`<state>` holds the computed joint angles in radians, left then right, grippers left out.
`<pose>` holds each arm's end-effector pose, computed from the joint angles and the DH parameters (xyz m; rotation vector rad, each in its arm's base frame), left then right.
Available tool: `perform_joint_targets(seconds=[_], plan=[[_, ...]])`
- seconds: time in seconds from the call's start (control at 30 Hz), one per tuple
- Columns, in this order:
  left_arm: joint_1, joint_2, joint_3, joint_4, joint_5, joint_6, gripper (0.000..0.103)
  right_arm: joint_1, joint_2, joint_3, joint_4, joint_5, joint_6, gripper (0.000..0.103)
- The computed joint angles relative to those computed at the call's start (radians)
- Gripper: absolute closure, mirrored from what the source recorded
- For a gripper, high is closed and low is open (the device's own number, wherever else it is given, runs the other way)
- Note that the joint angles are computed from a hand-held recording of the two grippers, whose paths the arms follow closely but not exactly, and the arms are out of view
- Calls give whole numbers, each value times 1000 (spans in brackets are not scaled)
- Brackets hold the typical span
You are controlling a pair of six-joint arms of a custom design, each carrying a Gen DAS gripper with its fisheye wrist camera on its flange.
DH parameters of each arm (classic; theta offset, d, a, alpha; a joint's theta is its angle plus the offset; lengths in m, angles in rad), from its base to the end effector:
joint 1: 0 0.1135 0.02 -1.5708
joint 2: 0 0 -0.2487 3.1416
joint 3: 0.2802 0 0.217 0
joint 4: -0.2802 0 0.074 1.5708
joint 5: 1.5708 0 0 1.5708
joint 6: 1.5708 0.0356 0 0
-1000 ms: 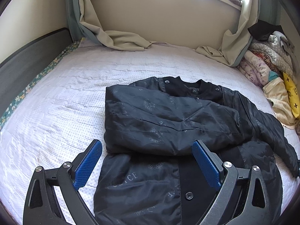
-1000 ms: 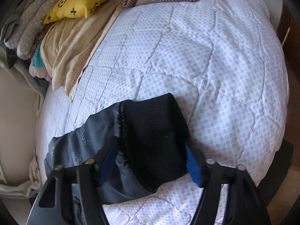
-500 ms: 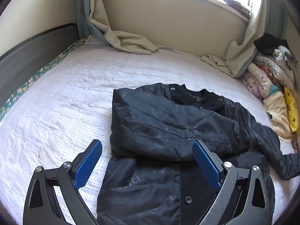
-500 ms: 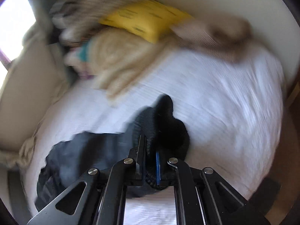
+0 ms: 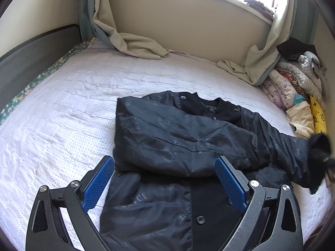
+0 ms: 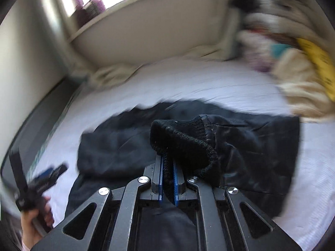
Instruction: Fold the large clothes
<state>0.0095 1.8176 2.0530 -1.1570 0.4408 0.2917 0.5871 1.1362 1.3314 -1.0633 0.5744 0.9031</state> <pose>0.3339 -0.0120 0.3771 0.5185 2.3592 -0.4119 0.1567 0.0810 0.3591 0.5956 2.1875 0.0709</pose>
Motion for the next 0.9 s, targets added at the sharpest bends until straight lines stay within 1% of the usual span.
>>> perform_joint_targets(seconds=[0.03,0.17,0.2,0.27,0.3,0.33,0.37,0.4,0.43,0.5,0.57,0.63,0.73,0.83,0.9], plan=[[-1,6,9,-9,7,-3,5,28,60,5,37,-13,-9,100],[-7,28,41,-50,37,-3,4,11,240,1,174,-121,-87,99],[-11,32,46,-58,41,1,4,20,271,0,188,-133,-91,99],[-18,43,58,-76,47,10,4,22,327,-4,220,-182,-104,94],[-19,48,66,-87,52,15,4,44,317,-32,236,-190,-79,89],[-20,55,73,-97,57,17,4,46,298,-55,266,-217,-72,74],[-20,63,83,-110,62,19,4,45,277,-75,294,-225,-74,52],[-21,74,98,-127,68,21,4,58,258,-81,305,-204,-66,44],[-23,82,108,-138,73,21,4,74,235,-85,313,-172,-61,40],[-28,87,108,-150,82,20,4,80,167,-100,319,-152,-64,39],[-38,97,111,-173,96,24,5,85,81,-128,310,-106,-41,35],[-54,113,118,-218,124,37,5,69,22,-125,252,-52,-27,34],[-81,151,136,-311,187,64,8,19,-22,-112,146,28,-6,33],[-122,175,112,-366,236,92,14,-55,-95,-142,108,24,13,33],[-148,195,88,-384,262,86,19,-91,-142,-164,103,9,29,32]])
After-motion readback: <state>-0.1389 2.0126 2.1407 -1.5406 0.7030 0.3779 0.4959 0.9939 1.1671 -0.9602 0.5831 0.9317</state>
